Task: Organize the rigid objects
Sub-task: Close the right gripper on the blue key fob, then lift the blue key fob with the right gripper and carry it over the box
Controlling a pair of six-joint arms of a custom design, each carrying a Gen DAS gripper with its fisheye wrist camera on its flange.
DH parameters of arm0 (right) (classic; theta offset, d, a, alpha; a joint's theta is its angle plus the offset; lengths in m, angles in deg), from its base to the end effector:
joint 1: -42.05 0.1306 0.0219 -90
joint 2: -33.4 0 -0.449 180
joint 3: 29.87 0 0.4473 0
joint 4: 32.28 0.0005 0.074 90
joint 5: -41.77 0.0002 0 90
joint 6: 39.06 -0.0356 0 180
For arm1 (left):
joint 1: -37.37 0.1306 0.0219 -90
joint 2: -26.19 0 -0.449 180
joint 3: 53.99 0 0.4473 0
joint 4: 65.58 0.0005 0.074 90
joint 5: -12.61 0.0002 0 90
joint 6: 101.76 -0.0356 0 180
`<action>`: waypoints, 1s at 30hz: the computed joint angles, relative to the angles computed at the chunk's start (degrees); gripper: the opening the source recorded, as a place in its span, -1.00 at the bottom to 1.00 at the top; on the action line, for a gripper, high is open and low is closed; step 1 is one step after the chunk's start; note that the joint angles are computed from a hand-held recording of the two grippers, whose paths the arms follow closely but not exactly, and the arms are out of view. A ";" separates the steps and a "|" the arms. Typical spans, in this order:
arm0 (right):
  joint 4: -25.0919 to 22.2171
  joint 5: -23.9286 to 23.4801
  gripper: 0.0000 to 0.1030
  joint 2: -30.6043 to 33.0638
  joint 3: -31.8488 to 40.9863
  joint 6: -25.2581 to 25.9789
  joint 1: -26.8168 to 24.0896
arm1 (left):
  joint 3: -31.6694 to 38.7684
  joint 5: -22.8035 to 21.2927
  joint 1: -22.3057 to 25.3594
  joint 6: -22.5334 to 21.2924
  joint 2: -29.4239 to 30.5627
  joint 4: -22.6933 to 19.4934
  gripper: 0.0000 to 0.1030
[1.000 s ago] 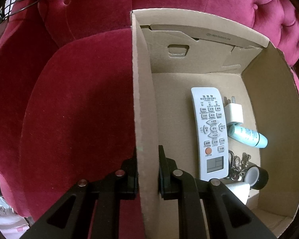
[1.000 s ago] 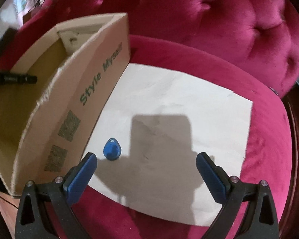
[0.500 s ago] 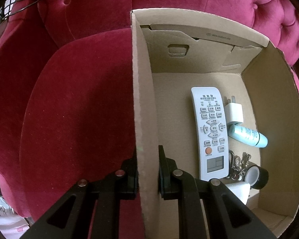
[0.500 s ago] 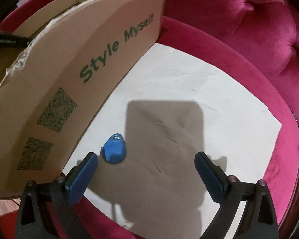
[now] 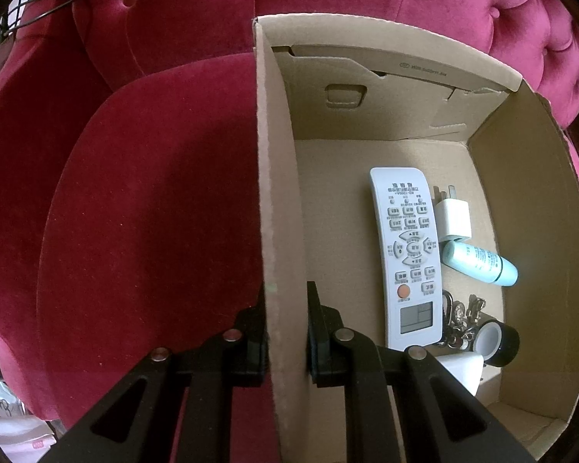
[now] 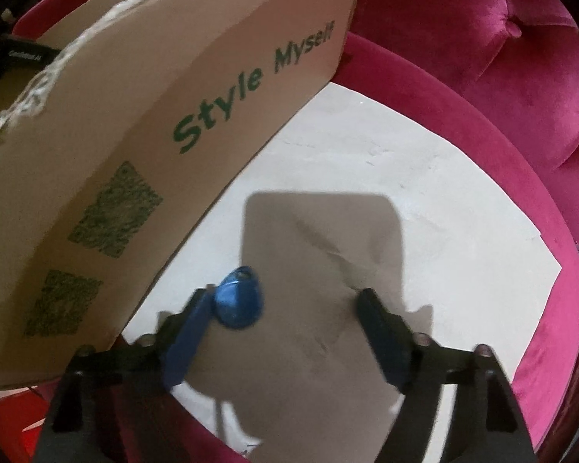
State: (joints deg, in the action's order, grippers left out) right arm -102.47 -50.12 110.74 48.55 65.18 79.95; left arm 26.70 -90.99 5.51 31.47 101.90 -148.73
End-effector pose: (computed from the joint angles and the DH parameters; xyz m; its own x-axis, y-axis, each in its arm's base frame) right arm 0.3228 0.2521 0.4747 -0.5613 -0.7485 -0.3532 -0.7854 0.6162 -0.0578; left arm 0.3258 -0.1932 0.4982 -0.9291 -0.2064 -0.3070 -0.2254 0.9739 0.0273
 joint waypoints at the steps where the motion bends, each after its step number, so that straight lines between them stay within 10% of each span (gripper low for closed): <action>1: 0.08 -0.19 0.20 -0.23 -0.17 0.12 0.00 | -0.04 0.04 0.00 -0.03 0.05 0.07 -0.69; 4: -0.69 -1.31 -0.46 -0.11 0.54 -0.67 0.25 | -0.03 -0.01 0.04 -0.09 0.13 0.08 -0.69; 30: -2.17 0.65 -0.46 -0.69 3.72 -12.04 -2.63 | -0.35 -0.12 -0.16 0.26 -0.10 0.35 -0.69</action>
State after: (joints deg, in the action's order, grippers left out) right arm -104.64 -49.47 110.05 52.27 53.14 77.31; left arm 26.35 -91.11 5.34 31.73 101.80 -148.38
